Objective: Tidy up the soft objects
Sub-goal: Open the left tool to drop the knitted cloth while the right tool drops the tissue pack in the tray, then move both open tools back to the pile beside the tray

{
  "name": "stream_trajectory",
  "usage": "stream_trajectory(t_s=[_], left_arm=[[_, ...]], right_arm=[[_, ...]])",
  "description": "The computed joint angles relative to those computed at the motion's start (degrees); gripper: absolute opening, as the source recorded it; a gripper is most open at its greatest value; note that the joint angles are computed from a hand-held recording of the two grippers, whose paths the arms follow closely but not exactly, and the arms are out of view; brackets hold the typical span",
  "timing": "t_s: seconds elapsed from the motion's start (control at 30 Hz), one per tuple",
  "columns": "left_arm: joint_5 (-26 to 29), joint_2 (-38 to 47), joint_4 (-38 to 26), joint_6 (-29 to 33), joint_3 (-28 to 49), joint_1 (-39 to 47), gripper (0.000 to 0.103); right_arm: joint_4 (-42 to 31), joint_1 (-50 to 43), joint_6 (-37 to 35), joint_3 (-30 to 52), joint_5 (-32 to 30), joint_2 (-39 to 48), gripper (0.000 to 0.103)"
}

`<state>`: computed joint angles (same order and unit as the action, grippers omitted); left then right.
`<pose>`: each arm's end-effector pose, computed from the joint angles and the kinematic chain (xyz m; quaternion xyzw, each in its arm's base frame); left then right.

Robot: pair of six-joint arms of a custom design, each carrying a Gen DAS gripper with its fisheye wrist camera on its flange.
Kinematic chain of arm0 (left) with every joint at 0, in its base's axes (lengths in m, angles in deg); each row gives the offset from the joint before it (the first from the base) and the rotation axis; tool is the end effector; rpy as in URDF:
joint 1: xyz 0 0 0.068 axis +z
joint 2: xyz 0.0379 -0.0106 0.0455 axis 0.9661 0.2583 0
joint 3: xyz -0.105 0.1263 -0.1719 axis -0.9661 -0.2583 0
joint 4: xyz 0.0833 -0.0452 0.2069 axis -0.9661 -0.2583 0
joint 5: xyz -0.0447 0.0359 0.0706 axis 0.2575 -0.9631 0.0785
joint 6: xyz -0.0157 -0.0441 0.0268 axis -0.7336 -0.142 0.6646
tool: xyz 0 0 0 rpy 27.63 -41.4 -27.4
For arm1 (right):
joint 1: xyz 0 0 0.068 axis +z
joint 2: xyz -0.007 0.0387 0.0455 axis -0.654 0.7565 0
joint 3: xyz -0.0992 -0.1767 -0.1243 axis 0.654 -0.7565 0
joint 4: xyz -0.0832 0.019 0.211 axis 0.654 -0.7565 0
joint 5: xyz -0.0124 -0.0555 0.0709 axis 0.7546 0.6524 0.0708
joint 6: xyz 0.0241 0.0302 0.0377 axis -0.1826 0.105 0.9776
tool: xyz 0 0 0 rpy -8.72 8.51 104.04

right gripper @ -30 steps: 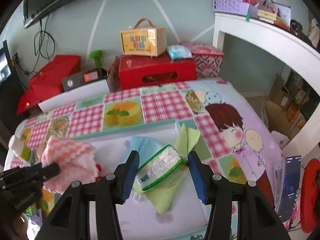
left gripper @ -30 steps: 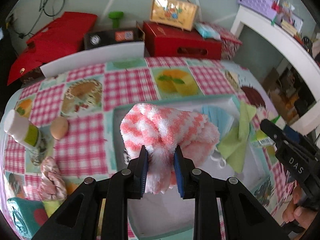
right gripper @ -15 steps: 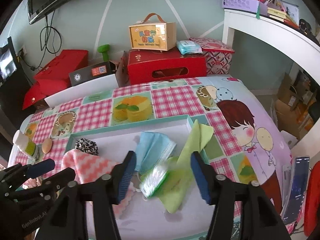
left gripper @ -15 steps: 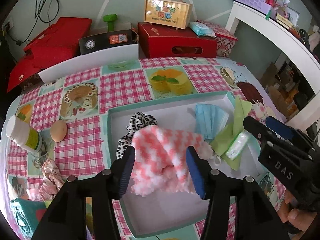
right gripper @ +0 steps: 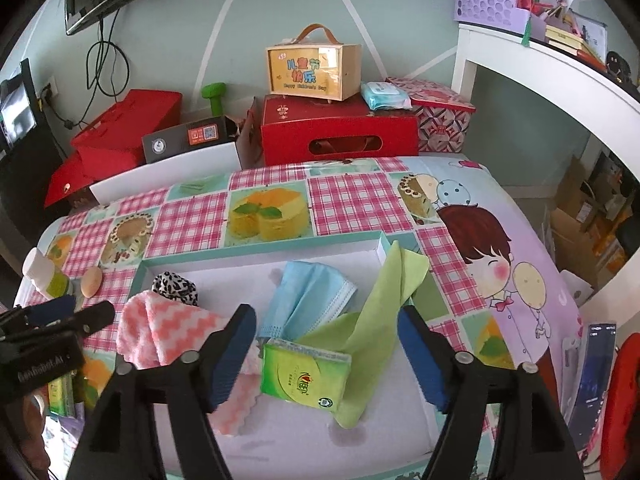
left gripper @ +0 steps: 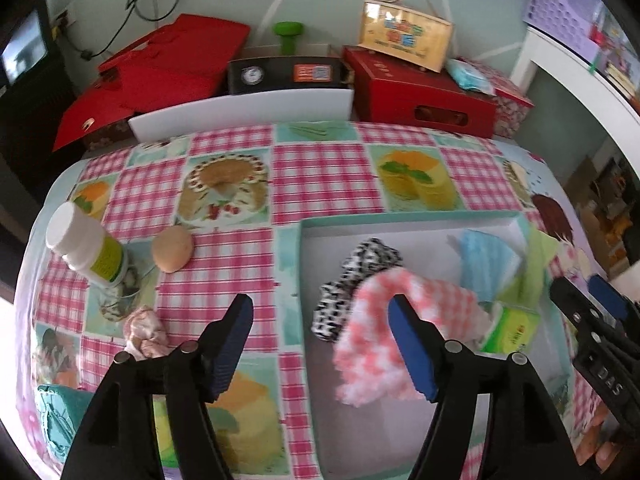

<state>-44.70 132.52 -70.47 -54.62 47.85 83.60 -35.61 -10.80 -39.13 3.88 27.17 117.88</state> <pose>0.2573 0.0365 0.1985 -0.0510 0.9656 -0.0069 0.2549 0.2419 0.1287 0.2112 -0.0002 0.9471 0.0202 0.3204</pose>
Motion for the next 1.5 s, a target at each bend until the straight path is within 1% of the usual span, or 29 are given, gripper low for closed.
stream_trajectory(t_s=[0.03,0.07,0.13,0.17,0.27,0.33,0.37,0.5,0.67,0.83,1.1,1.2,1.4,1.5], left_arm=[[-0.3,0.5,0.4,-0.1,0.0,0.7,0.081],[-0.6,1.0,0.9,-0.3,-0.1,1.4,0.090],[-1.2,1.6,1.7,-0.7,-0.4,2.4,0.092],[-1.5,2.3,2.0,-1.0,-0.4,3.0,0.092],[-1.9,5.0,2.6,-1.6,0.1,4.8,0.093],[-1.7,6.1,2.9,-1.9,0.3,5.8,0.097],[-1.5,6.4,3.1,-2.1,0.3,6.1,0.102],[-0.4,6.9,3.3,-2.5,0.6,7.7,0.102],[2.2,7.6,1.8,-1.6,2.0,10.3,0.102],[4.0,6.1,0.5,-0.1,3.4,15.4,0.102],[4.3,5.1,-0.2,1.3,5.6,25.1,0.102],[4.9,5.1,-0.1,1.7,6.1,28.1,0.102],[6.9,5.6,0.2,1.0,6.5,32.2,0.102],[7.5,4.4,0.6,0.9,5.7,33.1,0.102]], right_arm=[[0.0,0.0,0.0,0.1,-0.1,0.2,0.086],[-0.1,0.1,0.0,0.1,0.1,0.5,0.089],[0.0,0.3,0.0,0.2,0.4,0.8,0.097],[0.4,0.3,0.2,0.0,0.5,0.8,0.103],[1.4,-0.1,0.7,-0.6,-0.1,0.5,0.103],[1.4,0.0,1.0,-0.6,-0.1,0.5,0.103],[1.3,0.2,0.9,-0.4,0.2,0.7,0.103],[1.2,0.4,0.6,-0.1,0.1,1.2,0.103],[1.2,0.7,0.5,0.2,0.3,1.4,0.103],[1.2,1.1,0.9,0.5,1.0,1.3,0.103],[3.4,3.3,1.6,1.5,0.4,0.9,0.103],[4.7,5.1,0.8,2.8,-2.1,2.4,0.103],[5.5,11.1,-0.4,7.2,-2.6,7.3,0.103],[5.7,13.6,-0.7,9.2,-3.2,9.4,0.103]])
